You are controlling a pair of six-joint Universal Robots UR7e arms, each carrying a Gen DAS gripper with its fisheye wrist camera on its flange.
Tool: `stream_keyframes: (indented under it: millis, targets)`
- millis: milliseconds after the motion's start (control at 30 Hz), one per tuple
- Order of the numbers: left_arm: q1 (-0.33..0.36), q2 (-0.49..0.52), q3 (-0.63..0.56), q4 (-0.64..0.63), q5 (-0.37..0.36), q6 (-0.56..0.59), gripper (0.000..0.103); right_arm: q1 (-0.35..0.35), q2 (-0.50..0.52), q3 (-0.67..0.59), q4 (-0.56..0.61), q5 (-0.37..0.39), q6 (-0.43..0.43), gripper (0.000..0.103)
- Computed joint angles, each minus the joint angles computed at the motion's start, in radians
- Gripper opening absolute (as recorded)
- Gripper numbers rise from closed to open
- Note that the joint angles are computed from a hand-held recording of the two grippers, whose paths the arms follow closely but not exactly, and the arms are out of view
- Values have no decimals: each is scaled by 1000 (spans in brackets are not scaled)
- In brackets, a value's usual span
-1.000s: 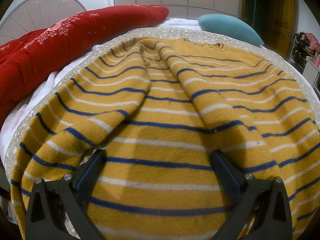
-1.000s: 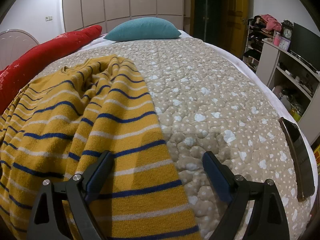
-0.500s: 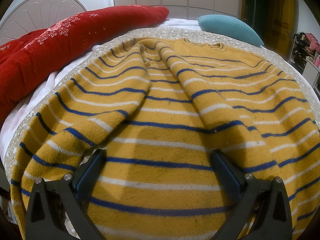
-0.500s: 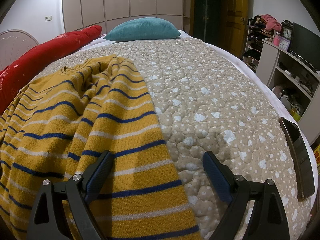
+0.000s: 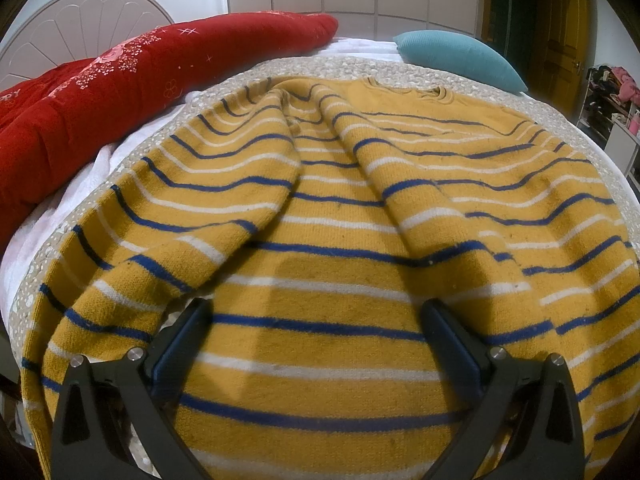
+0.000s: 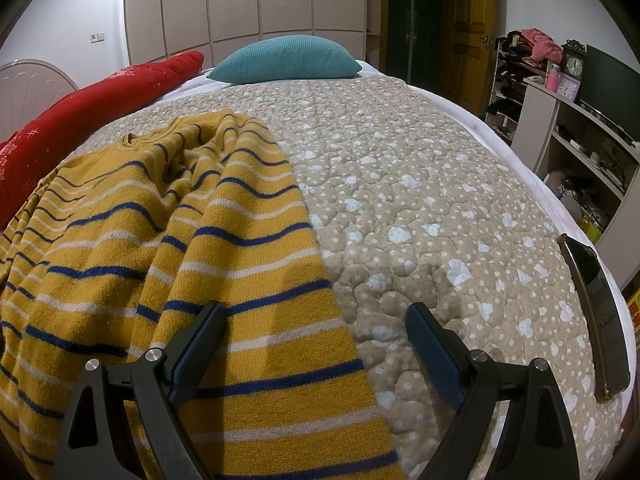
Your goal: Fold small clothes
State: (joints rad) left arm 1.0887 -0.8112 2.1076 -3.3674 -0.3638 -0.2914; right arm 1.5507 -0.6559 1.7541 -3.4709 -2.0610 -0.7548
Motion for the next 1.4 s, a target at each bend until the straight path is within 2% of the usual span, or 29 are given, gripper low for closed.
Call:
stream_keyframes:
  millis: [1400]
  targets:
    - [-1,7,3,-27,1,14,103,2,-3,3,-1,-3,-1,94]
